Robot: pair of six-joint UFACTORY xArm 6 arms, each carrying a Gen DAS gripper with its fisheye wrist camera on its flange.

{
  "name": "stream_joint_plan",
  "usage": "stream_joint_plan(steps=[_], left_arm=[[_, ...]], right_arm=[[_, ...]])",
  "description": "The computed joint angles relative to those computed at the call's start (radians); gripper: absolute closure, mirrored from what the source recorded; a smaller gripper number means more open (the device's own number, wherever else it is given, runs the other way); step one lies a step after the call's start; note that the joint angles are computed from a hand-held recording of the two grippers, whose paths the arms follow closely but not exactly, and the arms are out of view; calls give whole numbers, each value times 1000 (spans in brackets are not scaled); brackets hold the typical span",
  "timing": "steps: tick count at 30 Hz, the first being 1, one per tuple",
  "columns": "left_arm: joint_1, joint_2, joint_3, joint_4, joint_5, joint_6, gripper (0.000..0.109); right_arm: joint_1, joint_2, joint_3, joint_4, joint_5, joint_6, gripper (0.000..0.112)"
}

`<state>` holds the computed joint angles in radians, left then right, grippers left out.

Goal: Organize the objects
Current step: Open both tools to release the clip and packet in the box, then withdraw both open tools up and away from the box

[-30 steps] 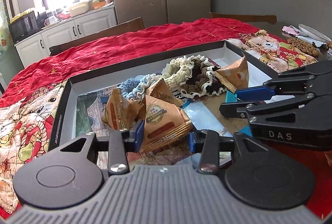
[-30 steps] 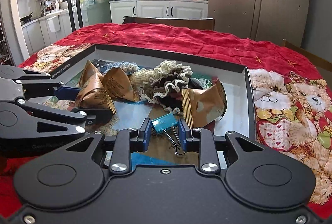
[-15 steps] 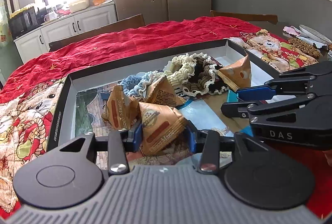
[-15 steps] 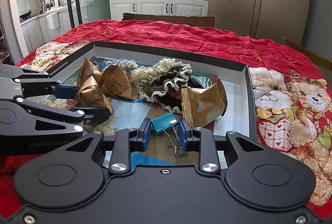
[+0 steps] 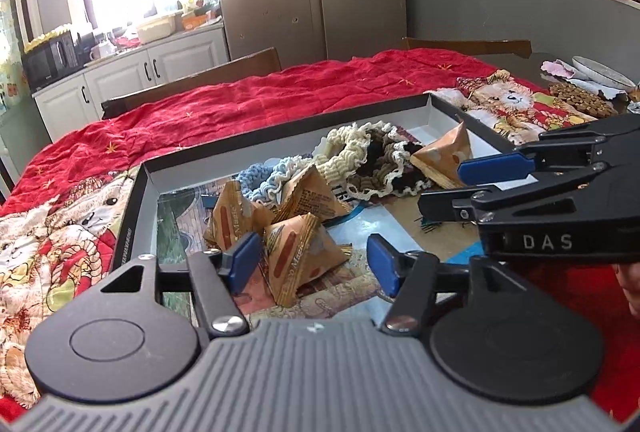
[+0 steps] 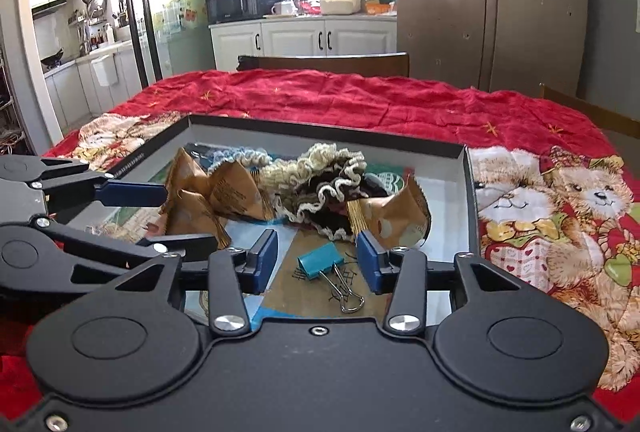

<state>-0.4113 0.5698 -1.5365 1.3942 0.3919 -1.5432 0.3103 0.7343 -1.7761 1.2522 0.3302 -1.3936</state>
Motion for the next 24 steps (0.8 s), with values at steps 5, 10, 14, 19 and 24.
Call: stream_joint_plan(steps=[5, 10, 14, 19, 24], left_arm=[[-6, -30, 31, 25, 13, -41, 30], [-13, -75, 76, 68, 32, -104, 27], [-19, -117, 117, 104, 53, -155, 23], [-27, -175, 176, 146, 71, -221, 21], [-42, -233, 235, 172, 101, -259, 20]], right_arm=[[-2, -34, 33, 37, 2, -28, 65], [-4, -81, 81, 102, -1, -84, 64], [-6, -126, 124, 150, 0, -129, 60], [-7, -181, 182, 187, 7, -163, 54], [-7, -226, 230, 202, 9, -177, 52]])
